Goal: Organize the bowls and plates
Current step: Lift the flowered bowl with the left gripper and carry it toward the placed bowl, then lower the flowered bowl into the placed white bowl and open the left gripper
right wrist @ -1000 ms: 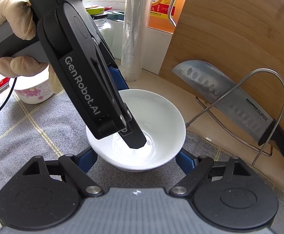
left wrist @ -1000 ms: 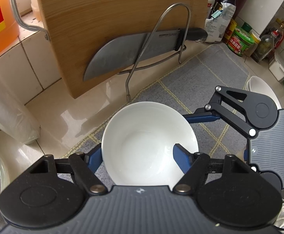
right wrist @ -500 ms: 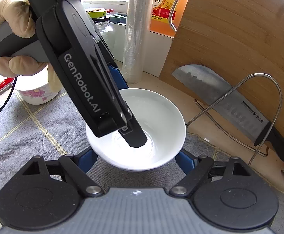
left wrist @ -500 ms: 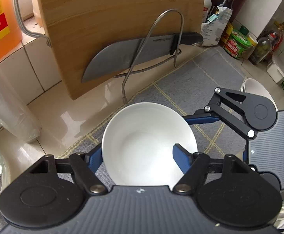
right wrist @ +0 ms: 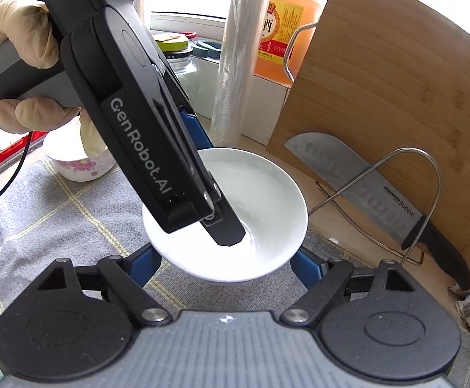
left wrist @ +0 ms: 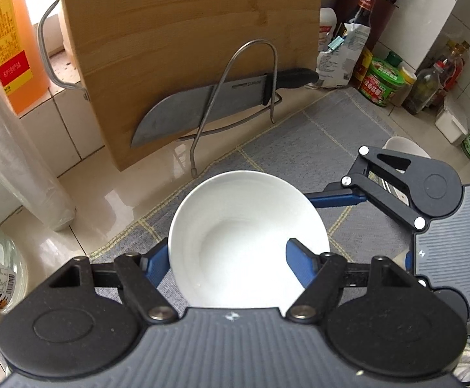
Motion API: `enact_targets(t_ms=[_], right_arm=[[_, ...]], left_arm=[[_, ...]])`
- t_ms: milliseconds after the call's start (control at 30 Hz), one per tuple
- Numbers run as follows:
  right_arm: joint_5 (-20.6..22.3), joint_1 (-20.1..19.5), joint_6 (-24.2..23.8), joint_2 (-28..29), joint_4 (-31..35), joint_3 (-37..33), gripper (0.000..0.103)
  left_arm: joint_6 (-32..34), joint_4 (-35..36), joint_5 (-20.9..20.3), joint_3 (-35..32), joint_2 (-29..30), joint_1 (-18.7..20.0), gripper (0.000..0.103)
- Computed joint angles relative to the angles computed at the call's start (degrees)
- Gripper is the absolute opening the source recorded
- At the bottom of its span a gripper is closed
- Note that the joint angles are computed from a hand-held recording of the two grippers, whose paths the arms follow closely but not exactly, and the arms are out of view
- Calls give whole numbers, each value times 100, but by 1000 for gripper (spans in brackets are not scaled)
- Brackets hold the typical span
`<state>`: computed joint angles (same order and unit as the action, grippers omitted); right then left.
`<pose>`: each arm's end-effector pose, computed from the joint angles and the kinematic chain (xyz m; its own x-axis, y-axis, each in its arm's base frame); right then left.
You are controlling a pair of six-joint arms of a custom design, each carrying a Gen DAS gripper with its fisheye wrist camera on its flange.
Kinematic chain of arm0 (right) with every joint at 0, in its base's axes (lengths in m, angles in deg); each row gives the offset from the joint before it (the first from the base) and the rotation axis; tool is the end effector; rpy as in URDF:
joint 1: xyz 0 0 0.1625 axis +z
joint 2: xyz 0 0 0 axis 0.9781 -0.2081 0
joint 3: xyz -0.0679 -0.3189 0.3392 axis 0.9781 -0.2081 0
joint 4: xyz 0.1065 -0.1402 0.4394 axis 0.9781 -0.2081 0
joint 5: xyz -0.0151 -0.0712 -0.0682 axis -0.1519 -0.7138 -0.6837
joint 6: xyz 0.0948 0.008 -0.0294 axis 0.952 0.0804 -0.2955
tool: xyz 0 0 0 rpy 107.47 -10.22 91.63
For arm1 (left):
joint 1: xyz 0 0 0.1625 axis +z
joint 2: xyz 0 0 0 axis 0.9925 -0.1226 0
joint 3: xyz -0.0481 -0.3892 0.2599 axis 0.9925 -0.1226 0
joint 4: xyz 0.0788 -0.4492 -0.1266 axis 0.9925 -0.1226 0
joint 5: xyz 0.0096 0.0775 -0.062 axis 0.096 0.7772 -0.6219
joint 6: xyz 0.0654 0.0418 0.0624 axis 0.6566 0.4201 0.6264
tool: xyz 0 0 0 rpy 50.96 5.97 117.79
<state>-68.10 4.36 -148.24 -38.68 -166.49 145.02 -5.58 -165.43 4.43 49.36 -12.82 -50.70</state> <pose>0.0547 -0.5687 0.3311 -0.0714 -0.9543 0.2904 -0.9948 0.0895 0.0495 -0.4693 -0.5316 0.0467 -0.8129 0.0539 -0.5798 0.3123 0.8808 -0.3559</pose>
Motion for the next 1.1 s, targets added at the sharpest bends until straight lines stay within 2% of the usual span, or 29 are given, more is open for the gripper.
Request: enact_targets(t_ms=[500,1100], right_arm=[[129,-159,-170,-715,763,45,90],[37,-426,-364,-1347,1235,266,90]], left_arm=[[-748,601,9,-206,111,-518,74],[-1231,464,-200,-104,199,-820,74]])
